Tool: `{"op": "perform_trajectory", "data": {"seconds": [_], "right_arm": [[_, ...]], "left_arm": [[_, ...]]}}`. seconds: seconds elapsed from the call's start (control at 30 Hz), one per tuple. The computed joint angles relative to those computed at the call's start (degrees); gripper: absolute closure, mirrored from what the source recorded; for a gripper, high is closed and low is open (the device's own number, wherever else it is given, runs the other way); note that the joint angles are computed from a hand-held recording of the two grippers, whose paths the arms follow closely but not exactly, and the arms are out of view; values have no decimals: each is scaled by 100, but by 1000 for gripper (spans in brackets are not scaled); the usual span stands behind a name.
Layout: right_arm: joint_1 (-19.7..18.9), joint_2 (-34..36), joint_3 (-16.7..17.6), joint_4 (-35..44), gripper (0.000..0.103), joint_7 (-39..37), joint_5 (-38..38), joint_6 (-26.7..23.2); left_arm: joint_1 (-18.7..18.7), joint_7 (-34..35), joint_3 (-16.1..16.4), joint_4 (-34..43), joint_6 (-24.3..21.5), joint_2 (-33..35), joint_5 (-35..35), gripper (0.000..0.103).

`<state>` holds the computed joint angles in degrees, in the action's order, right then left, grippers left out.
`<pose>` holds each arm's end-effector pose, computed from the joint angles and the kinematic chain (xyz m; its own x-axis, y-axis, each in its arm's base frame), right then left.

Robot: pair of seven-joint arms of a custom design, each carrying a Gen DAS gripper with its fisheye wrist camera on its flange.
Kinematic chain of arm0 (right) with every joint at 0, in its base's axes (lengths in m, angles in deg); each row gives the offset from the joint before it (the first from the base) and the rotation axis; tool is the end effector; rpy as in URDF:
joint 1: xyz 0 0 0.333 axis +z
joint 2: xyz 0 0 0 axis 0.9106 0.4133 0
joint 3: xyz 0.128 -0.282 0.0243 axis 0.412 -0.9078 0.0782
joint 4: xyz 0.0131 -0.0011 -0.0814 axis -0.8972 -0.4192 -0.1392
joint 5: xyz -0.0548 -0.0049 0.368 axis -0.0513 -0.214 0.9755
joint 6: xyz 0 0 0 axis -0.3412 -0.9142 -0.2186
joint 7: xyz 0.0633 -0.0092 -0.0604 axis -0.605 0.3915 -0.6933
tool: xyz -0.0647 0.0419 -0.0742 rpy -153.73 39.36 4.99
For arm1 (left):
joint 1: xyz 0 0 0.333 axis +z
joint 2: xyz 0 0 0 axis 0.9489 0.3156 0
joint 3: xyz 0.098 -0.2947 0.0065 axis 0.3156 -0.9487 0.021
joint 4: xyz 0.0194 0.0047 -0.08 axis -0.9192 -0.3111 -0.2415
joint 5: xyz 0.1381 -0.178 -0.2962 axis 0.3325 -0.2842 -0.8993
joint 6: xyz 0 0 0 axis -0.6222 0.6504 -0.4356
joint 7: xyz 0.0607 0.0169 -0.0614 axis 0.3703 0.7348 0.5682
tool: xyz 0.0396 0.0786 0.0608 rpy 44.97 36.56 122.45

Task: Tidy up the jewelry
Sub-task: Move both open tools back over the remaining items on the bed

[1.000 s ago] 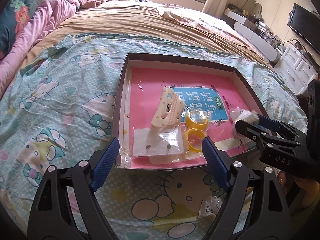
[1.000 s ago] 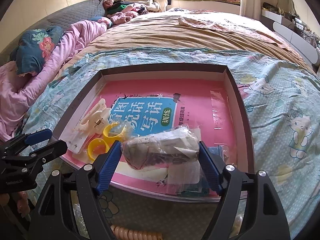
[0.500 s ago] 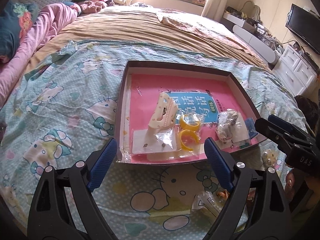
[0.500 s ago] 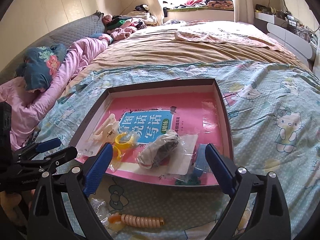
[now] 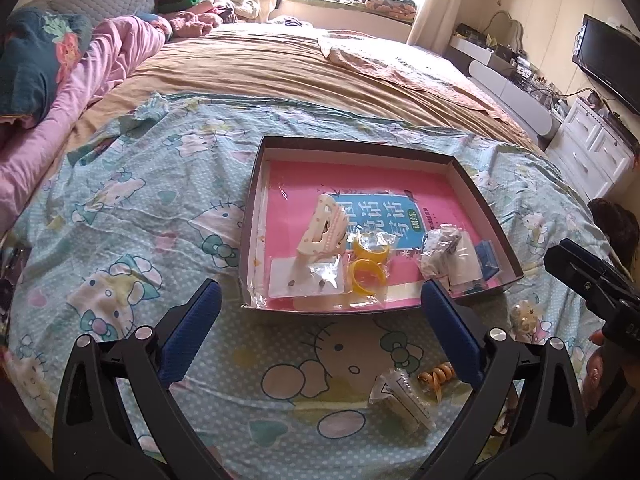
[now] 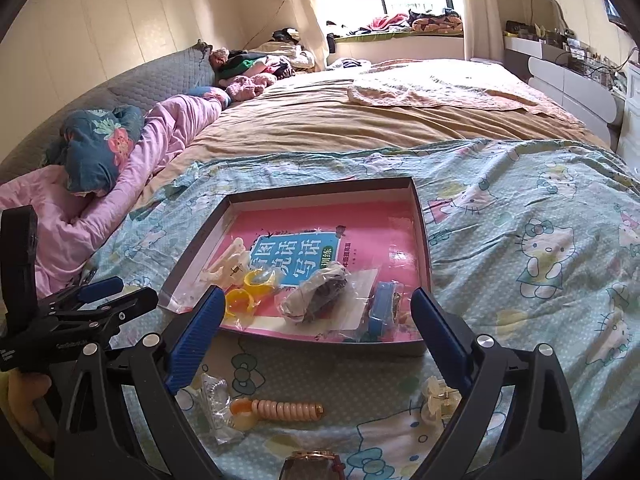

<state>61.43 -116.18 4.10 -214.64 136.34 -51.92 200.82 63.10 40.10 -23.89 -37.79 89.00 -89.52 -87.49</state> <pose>0.4174 0.0803 0.5960 -0.2447 -0.9419 -0.2300 -0.6011 0.3335 -0.7262 0.5546 -0.1832 0.5874 -0.5224 -0.8390 0.1524 -0.6965 0.3167 -0.6439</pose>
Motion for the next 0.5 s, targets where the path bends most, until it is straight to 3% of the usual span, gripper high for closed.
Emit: {"op": "perform_trajectory", "data": {"seconds": [0.5], "right_arm": [[-58,-776,92,-368,10,-57,151,43]], "left_arm": [[-156,153,194,-523,200,-596,-305,10]]}}
